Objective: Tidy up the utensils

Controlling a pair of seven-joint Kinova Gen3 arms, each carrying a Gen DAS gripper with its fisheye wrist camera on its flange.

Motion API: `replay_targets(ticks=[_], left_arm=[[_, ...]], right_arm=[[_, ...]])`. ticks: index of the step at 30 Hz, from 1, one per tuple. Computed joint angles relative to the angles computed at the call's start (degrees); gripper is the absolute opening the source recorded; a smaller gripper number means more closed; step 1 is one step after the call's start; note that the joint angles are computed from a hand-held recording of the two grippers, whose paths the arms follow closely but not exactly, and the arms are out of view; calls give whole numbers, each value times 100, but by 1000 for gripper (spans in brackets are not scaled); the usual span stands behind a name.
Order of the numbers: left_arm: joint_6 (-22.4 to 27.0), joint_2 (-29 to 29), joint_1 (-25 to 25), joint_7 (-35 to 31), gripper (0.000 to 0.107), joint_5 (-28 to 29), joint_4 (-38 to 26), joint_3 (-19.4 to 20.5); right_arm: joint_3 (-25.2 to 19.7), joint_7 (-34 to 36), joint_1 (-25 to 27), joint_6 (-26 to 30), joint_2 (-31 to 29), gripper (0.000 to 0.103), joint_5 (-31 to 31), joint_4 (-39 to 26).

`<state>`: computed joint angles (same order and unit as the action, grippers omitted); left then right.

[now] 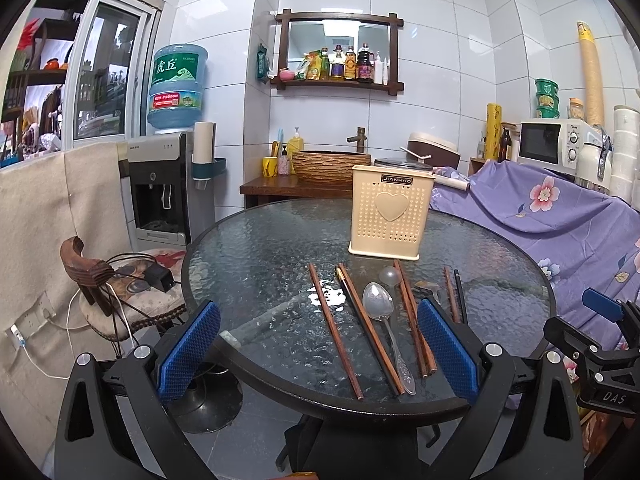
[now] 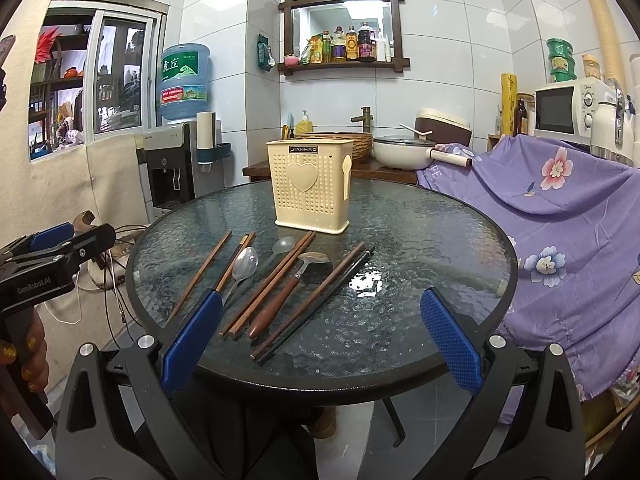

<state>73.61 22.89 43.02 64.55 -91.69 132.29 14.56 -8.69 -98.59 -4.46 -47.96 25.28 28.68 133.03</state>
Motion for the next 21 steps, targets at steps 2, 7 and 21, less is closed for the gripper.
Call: replay_targets(ticks=[2,7,21], left_arm=[[-9,1,-14,-5,97,-19,0,-5],[-15,-4,-16,-9,97,-8,14,0],[-121,-5,-100,162,97,-87,108,15]], right_arm=[[2,-1,-1,0,0,98,0,0],[3,6,-5,-1,23,98,11,-11],[-14,-29,6,91,21,98,42,-44]])
